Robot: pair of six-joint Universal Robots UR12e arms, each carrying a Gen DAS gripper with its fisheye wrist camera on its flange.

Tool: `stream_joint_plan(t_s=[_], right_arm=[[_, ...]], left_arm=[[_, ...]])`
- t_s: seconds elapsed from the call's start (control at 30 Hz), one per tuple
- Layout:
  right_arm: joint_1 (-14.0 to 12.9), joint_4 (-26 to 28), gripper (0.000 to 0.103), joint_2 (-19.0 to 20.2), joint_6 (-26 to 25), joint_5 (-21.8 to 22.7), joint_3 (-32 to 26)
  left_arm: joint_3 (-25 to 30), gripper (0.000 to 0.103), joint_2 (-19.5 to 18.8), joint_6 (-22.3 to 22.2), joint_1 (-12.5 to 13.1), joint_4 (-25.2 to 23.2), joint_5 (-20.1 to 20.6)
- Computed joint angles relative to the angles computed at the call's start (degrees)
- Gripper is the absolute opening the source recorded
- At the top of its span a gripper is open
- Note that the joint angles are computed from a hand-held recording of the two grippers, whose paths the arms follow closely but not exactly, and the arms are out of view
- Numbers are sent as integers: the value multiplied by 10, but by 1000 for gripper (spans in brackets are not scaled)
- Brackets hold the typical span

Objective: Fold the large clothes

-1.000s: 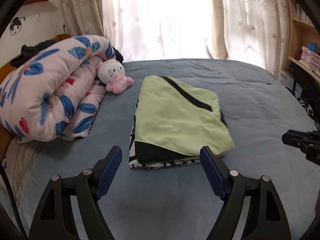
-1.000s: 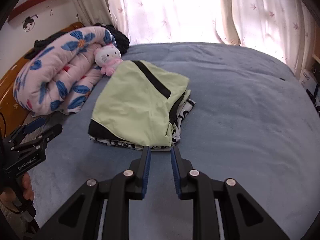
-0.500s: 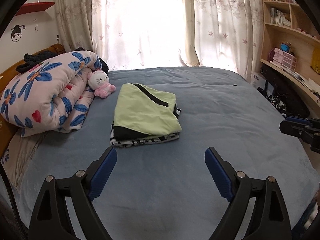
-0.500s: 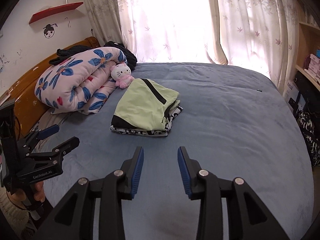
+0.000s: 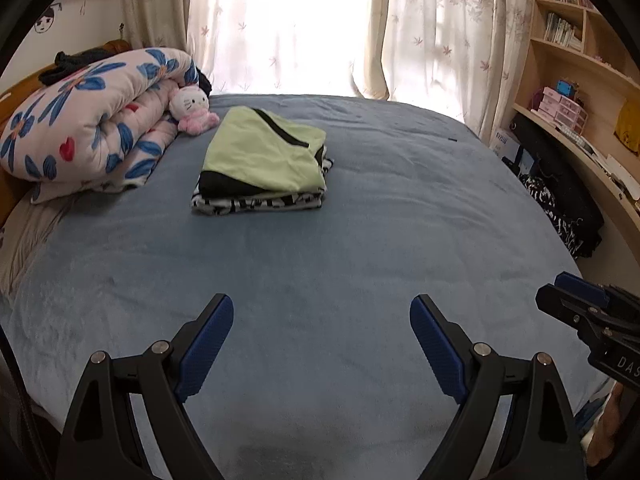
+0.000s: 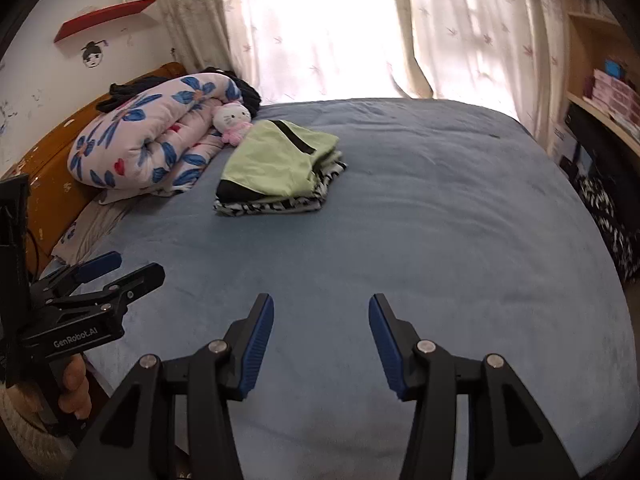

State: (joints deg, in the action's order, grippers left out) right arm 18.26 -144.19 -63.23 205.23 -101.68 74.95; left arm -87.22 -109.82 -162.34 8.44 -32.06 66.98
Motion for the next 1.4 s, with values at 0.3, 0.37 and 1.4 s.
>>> stream_joint_plan(t_s=[0.3,0.37,1.4], right_arm=[[6,-24,56,-16,76,-31,61],[9,-31,62,-17,87,-44,69],[27,-17,63,-15,87,-63,97]], left_arm=[[-49,89,6,-14,-16,37,40],[-55,89,8,-15,-19,34,44],[-103,89,23,-1,-30,14,61]])
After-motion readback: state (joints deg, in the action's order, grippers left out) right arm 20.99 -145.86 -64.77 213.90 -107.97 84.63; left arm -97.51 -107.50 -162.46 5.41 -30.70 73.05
